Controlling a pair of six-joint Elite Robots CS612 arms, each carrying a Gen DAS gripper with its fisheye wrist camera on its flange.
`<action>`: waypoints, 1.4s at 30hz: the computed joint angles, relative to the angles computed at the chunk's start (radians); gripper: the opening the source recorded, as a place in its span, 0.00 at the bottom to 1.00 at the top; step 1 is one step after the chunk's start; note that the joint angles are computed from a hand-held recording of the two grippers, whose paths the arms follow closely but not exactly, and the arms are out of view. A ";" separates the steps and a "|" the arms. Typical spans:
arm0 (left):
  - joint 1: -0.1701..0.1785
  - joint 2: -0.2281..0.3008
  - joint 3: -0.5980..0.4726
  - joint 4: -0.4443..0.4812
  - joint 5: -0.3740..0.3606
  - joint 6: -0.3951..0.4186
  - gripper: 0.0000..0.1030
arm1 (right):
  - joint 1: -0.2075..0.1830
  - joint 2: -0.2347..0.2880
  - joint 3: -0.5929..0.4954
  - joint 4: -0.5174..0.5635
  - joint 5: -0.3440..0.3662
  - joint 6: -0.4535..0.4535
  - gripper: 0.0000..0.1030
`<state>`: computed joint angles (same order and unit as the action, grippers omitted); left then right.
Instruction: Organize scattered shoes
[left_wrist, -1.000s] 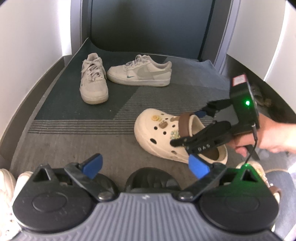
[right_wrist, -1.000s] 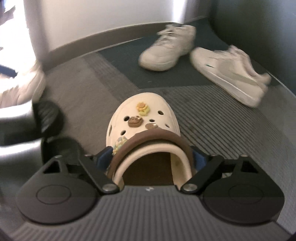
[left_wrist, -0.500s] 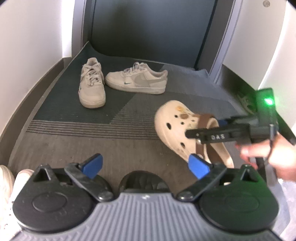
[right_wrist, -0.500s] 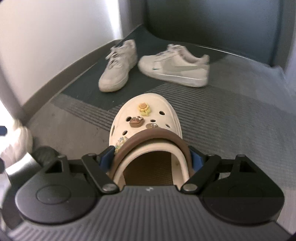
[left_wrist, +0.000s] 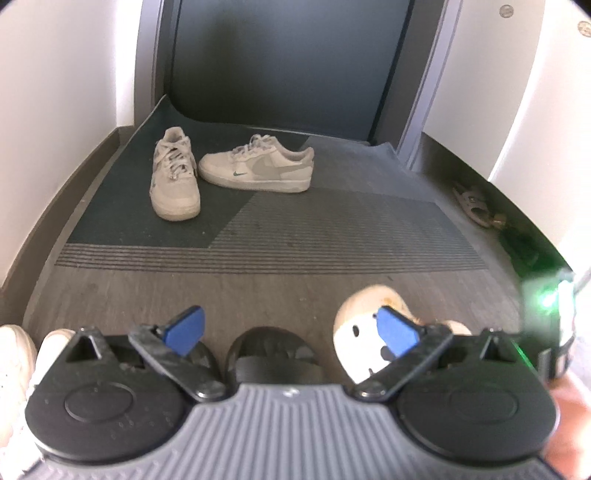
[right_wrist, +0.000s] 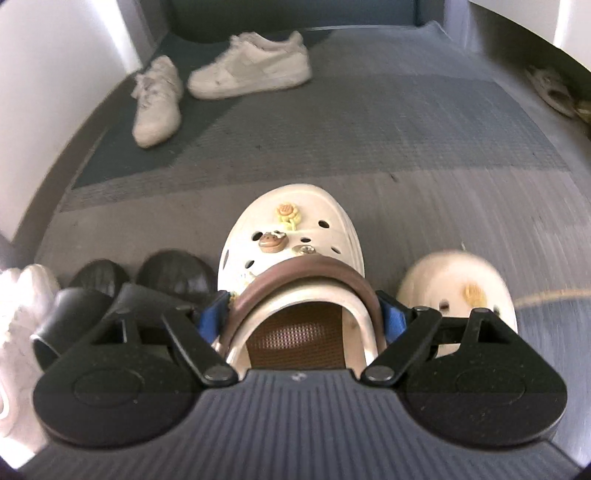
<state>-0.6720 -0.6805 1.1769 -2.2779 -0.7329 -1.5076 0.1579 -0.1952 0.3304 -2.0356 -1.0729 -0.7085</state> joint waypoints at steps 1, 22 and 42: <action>-0.002 0.000 -0.002 0.004 0.005 0.001 0.97 | 0.002 -0.006 0.021 -0.016 -0.018 0.018 0.82; 0.014 0.053 -0.073 0.034 -0.035 0.026 0.97 | -0.046 -0.051 0.072 0.167 0.135 0.142 0.81; 0.024 0.108 -0.164 0.085 -0.074 0.042 0.97 | -0.115 -0.051 0.165 -0.113 0.183 0.374 0.55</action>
<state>-0.6480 -0.5720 1.0126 -2.1932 -0.8065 -1.4656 0.0433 -0.2458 0.4953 -2.1487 -0.8899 -0.3343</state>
